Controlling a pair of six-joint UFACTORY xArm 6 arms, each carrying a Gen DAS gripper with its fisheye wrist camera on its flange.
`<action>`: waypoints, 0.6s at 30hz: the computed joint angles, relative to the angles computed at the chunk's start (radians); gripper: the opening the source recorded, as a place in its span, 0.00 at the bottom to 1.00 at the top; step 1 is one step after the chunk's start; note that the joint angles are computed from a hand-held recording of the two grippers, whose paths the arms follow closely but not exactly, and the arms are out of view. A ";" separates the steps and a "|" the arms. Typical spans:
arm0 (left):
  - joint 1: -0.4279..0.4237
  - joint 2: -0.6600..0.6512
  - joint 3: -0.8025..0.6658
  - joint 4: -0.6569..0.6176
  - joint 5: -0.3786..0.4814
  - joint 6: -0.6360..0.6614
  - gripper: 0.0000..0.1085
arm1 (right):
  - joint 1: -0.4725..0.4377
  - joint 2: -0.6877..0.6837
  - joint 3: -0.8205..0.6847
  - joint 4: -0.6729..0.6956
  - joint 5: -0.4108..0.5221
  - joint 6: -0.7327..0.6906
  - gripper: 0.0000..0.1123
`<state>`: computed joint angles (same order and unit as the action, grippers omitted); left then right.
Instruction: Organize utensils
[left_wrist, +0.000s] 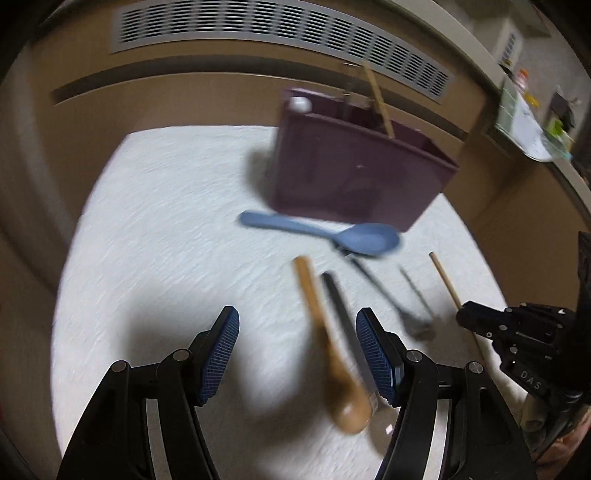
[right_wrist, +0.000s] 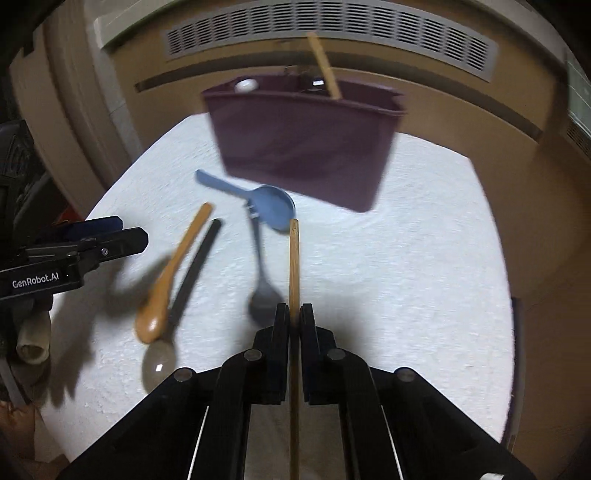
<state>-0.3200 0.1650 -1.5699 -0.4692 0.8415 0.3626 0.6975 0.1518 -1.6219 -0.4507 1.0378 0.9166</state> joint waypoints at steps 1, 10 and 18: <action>-0.005 0.055 -0.080 -0.013 0.040 0.015 0.61 | -0.010 -0.018 0.025 -0.003 -0.005 0.019 0.04; 0.014 0.492 -0.721 -0.040 0.244 -0.013 0.62 | -0.047 -0.122 0.195 0.017 -0.098 0.062 0.07; 0.040 0.557 -0.794 -0.031 0.328 0.020 0.63 | -0.043 -0.154 0.255 -0.091 -0.141 0.146 0.58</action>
